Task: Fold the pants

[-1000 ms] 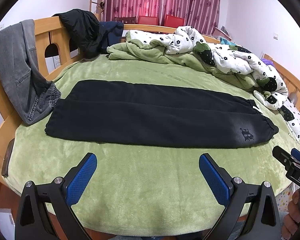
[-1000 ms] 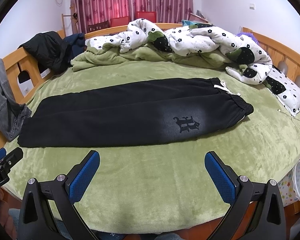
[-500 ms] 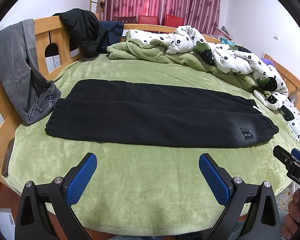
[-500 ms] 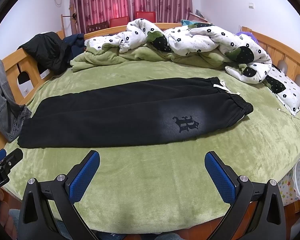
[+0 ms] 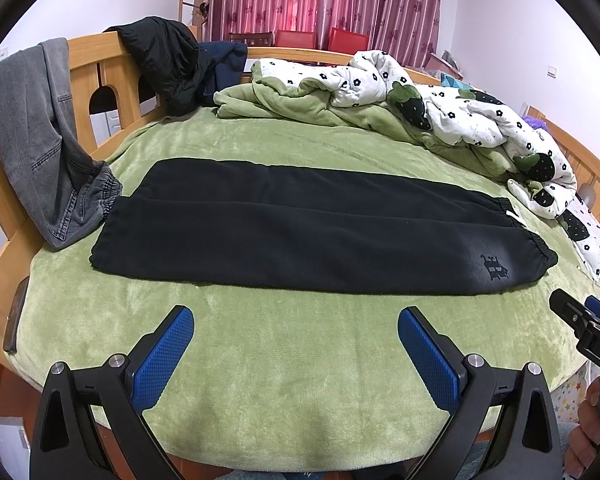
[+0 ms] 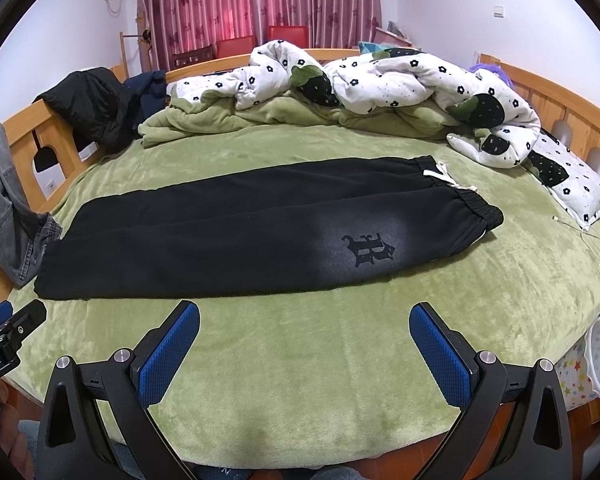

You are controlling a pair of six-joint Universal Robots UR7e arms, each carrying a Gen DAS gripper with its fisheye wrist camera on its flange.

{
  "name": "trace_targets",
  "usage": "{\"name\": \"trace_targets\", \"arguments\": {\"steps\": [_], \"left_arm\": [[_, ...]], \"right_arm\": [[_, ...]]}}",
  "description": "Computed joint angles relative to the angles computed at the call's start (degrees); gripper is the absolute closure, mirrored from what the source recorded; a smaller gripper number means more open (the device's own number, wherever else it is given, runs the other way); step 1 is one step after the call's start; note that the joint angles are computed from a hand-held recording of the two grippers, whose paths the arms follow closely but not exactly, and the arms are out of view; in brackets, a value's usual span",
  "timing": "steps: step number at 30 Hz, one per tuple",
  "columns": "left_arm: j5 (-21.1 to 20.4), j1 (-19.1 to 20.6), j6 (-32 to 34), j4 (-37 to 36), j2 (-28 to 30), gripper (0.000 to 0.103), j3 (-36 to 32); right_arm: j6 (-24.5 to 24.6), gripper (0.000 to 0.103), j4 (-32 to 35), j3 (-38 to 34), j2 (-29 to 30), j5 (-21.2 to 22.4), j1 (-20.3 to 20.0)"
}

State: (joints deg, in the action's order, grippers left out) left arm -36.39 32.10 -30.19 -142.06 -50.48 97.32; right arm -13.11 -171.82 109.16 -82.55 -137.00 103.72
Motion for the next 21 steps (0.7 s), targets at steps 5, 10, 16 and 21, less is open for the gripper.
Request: {"name": "trace_targets", "arguments": {"steps": [5, 10, 16, 21], "left_arm": [[0.1, 0.0, -0.1, 0.1, 0.0, 0.000, -0.1], [0.2, 0.0, -0.2, 0.2, 0.0, 0.000, -0.1], [-0.7, 0.0, 1.2, -1.1, -0.2, 0.001, 0.2], [-4.1, 0.9, 2.4, -5.1, -0.5, 0.001, 1.0]], "right_arm": [[0.0, 0.000, -0.1, -0.1, -0.1, 0.1, 0.0], [0.2, 0.000, -1.2, 0.1, -0.3, 0.2, -0.1], [-0.1, 0.000, -3.5, 0.7, -0.2, 0.8, 0.1], [7.3, 0.000, -3.5, 1.5, -2.3, 4.6, -1.3]]}}
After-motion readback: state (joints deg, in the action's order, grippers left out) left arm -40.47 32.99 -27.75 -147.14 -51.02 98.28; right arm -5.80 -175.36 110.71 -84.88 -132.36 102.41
